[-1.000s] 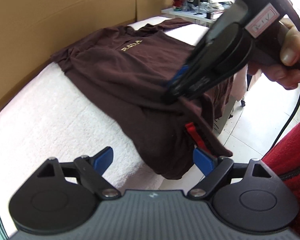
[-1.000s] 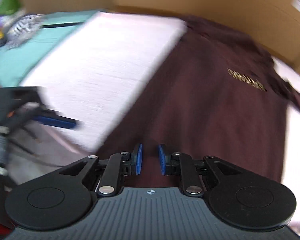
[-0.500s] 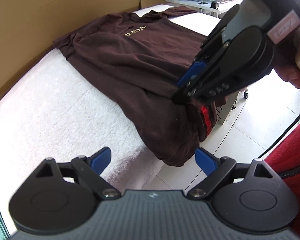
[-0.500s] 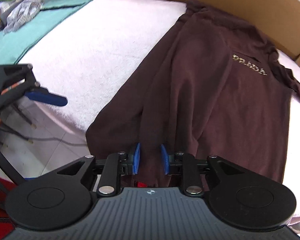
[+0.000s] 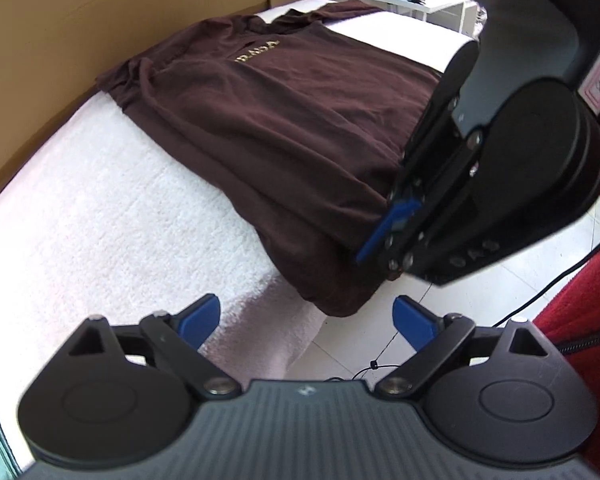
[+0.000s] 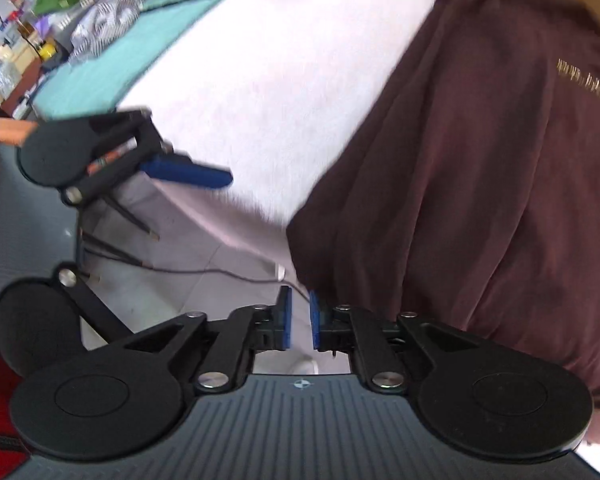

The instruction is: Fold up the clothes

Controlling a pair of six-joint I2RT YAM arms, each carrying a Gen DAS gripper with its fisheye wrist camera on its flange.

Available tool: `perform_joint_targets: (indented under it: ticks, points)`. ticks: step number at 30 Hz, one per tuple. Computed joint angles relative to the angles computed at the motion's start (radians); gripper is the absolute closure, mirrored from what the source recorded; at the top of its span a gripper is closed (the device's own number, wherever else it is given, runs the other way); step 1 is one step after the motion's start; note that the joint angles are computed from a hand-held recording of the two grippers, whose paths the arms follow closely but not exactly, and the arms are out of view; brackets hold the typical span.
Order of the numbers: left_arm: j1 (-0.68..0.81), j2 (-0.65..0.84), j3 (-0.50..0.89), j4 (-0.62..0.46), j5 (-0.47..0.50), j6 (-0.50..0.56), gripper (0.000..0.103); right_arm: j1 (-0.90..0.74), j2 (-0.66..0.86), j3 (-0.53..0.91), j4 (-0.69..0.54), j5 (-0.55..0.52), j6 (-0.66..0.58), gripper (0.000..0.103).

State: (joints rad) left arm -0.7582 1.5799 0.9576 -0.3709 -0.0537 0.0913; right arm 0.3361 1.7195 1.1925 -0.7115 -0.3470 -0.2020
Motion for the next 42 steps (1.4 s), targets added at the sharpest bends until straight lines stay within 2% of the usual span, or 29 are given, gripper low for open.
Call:
perform_joint_targets:
  ticks: [3,6,8,12,14,15,16,17,18,19,23,24,26,27,28,29,31,32,35,39,41,42]
  points:
    - [-0.003,-0.005,-0.001,0.009,0.02,0.038,0.009,-0.063,-0.132,-0.076,0.056,-0.027,0.062,0.091]
    - [-0.008,0.021,0.028,0.02,0.075,0.126,0.009,-0.116,-0.209,-0.116,0.097,0.042,0.093,0.085]
    - [-0.023,0.059,0.065,0.015,0.089,0.202,0.009,-0.131,-0.2,-0.126,0.096,0.079,0.093,0.084]
    - [-0.039,0.119,0.115,0.025,0.089,0.267,0.009,-0.149,-0.163,-0.153,0.116,0.095,0.117,0.082]
    - [-0.05,0.137,0.124,0.041,0.066,0.314,0.009,-0.132,-0.165,-0.183,0.157,0.127,0.142,0.072]
    - [-0.052,0.146,0.126,0.049,0.065,0.344,0.01,-0.124,-0.169,-0.197,0.176,0.137,0.157,0.071]
    - [-0.054,0.152,0.126,0.057,0.071,0.377,0.012,-0.122,-0.173,-0.21,0.194,0.134,0.17,0.071]
    - [-0.056,0.159,0.127,0.061,0.077,0.414,0.013,-0.125,-0.167,-0.215,0.204,0.127,0.174,0.077]
    - [-0.058,0.168,0.13,0.065,0.082,0.452,0.016,-0.129,-0.159,-0.208,0.196,0.123,0.168,0.093]
    - [-0.061,0.178,0.134,0.067,0.088,0.49,0.018,-0.131,-0.154,-0.198,0.178,0.119,0.159,0.097]
    - [-0.066,0.189,0.111,0.101,0.055,0.636,0.022,-0.148,-0.19,-0.194,0.148,0.095,0.133,0.098]
    - [-0.062,0.185,0.106,0.103,0.052,0.661,0.026,-0.156,-0.198,-0.193,0.14,0.085,0.133,0.098]
    - [-0.05,0.166,0.097,0.1,0.047,0.683,0.039,-0.177,-0.212,-0.198,0.131,0.064,0.14,0.098]
    - [-0.04,0.156,0.099,0.091,0.05,0.682,0.051,-0.188,-0.219,-0.201,0.126,0.052,0.143,0.098]
    - [-0.028,0.147,0.104,0.077,0.054,0.677,0.063,-0.198,-0.225,-0.209,0.124,0.039,0.143,0.098]
    - [-0.016,0.139,0.109,0.063,0.059,0.672,0.07,-0.202,-0.23,-0.217,0.122,0.03,0.141,0.098]
    - [0.006,0.125,0.12,0.042,0.068,0.636,0.097,-0.201,-0.239,-0.235,0.117,0.024,0.134,0.098]
    - [0.014,0.123,0.129,0.031,0.071,0.607,0.1,-0.203,-0.238,-0.246,0.122,0.022,0.13,0.098]
    - [0.039,0.09,0.118,0.022,0.126,0.456,0.1,-0.211,-0.222,-0.258,0.136,0.015,0.126,0.098]
    - [0.052,0.07,0.07,0.027,0.202,0.163,0.1,-0.211,-0.208,-0.271,0.151,0.02,0.132,0.098]
    - [0.05,0.079,0.043,0.049,0.228,0.03,0.097,-0.206,-0.204,-0.275,0.158,0.032,0.128,0.098]
    - [0.049,0.085,0.03,0.062,0.241,-0.034,0.091,-0.207,-0.204,-0.278,0.162,0.033,0.128,0.098]
